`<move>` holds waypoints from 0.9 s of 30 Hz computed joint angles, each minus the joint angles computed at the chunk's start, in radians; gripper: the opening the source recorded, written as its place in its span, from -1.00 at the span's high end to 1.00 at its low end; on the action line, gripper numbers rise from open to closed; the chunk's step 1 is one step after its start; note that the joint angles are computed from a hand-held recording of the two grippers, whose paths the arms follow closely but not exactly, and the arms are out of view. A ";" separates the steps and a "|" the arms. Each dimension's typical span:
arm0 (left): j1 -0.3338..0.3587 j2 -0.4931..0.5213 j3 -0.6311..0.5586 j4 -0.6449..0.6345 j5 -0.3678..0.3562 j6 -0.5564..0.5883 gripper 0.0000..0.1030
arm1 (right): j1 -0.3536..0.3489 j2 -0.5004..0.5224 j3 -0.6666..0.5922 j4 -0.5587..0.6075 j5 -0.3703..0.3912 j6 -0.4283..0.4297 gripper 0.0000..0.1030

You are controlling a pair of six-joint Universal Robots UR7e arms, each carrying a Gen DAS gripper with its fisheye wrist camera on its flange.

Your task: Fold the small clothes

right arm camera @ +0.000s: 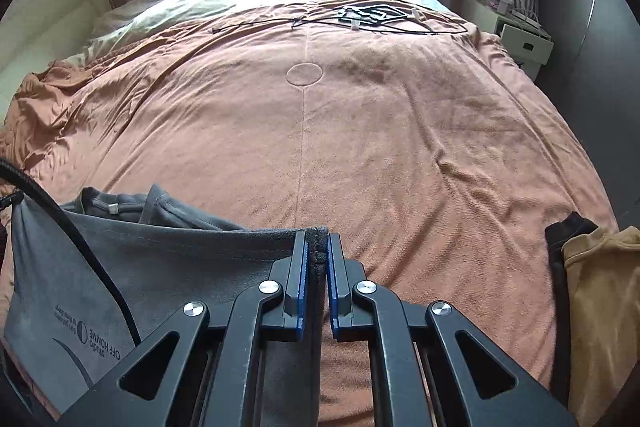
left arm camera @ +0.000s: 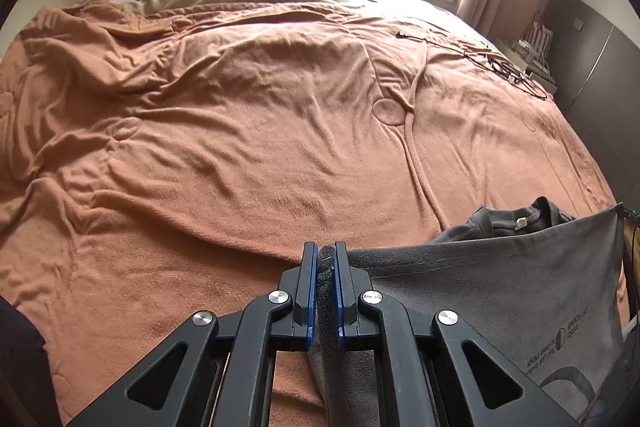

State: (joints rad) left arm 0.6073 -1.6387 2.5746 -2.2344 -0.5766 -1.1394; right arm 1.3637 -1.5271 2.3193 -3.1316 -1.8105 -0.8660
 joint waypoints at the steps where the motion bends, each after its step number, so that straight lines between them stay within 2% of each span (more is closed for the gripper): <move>1: -0.010 -0.008 -0.006 0.026 0.010 -0.014 0.85 | 0.004 -0.006 0.003 -0.004 0.003 0.001 0.91; 5: -0.009 -0.001 -0.046 0.106 0.041 -0.052 0.85 | 0.021 -0.003 -0.005 -0.018 0.004 0.003 0.91; 8: 0.019 0.026 -0.069 0.105 0.065 -0.046 0.85 | 0.038 0.039 -0.027 -0.047 -0.016 0.008 0.91; 20: 0.223 0.244 -0.127 -0.170 0.081 0.166 0.85 | 0.063 0.330 -0.210 -0.115 -0.140 0.025 0.92; 24: 0.279 0.311 -0.155 -0.181 0.058 0.192 0.82 | 0.051 0.391 -0.262 -0.062 -0.162 0.034 0.92; 26: 0.281 0.336 -0.163 -0.158 0.060 0.189 0.76 | 0.049 0.405 -0.271 -0.062 -0.171 0.055 0.86; 27: 0.278 0.340 -0.167 -0.129 0.063 0.172 0.63 | 0.048 0.405 -0.271 -0.067 -0.168 0.061 0.70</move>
State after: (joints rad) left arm 0.8849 -1.2991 2.4075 -2.3632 -0.5137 -0.9678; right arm 1.4115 -1.1222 2.0482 -3.1985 -1.9788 -0.8049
